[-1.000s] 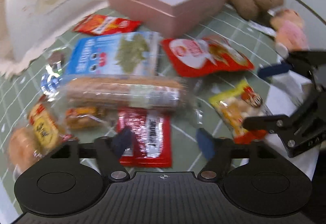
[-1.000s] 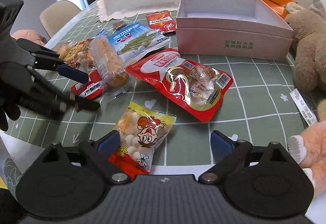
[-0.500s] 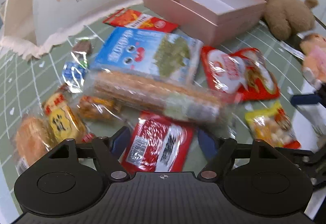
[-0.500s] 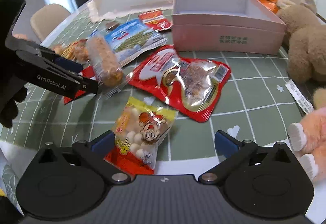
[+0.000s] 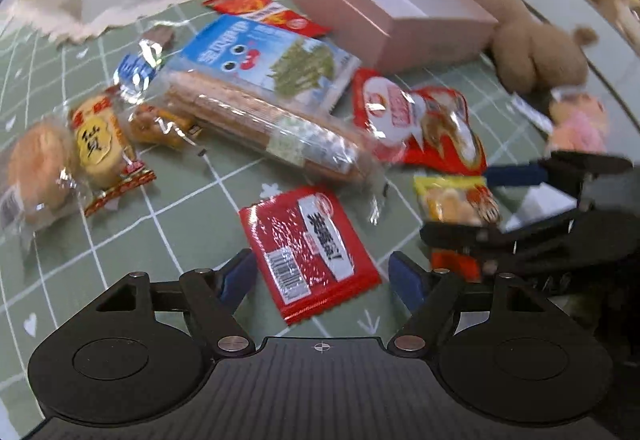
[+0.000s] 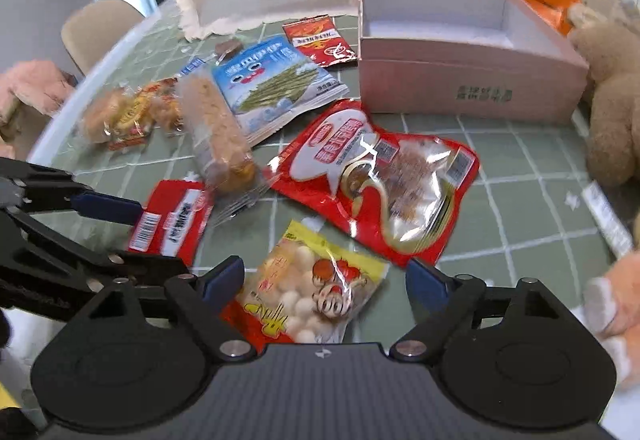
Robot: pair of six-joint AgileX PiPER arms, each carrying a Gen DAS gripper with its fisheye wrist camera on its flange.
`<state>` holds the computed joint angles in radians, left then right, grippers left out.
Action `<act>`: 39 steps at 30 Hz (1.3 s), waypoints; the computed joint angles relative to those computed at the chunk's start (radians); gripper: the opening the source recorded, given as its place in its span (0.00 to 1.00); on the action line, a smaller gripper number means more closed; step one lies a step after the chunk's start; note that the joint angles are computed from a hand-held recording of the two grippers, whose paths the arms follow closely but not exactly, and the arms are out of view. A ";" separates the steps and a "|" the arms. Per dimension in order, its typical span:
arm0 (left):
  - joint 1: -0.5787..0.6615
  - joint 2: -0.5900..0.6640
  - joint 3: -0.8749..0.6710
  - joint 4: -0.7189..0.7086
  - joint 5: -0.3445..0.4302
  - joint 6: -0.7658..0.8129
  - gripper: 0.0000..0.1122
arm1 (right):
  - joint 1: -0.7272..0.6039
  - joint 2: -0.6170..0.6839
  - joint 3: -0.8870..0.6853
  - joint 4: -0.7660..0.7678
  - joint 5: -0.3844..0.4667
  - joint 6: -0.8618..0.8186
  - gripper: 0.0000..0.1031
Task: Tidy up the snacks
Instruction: 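Grasp the red sachet with the left tool while the right tool grasps the yellow cartoon snack bag, then carry both snacks over the pink box and open both tools to drop them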
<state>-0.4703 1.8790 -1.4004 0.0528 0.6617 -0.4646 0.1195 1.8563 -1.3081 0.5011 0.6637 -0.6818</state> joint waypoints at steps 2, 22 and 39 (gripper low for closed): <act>0.002 0.007 -0.013 0.009 0.005 -0.045 0.70 | -0.013 -0.002 0.000 -0.028 0.003 -0.013 0.85; -0.135 0.001 -0.036 0.207 0.051 -0.157 0.51 | -0.113 -0.102 0.112 0.077 -0.031 -0.225 0.52; 0.054 0.395 -0.774 0.003 -0.179 -0.236 0.56 | -0.289 -0.163 -0.101 0.169 0.048 -0.228 0.52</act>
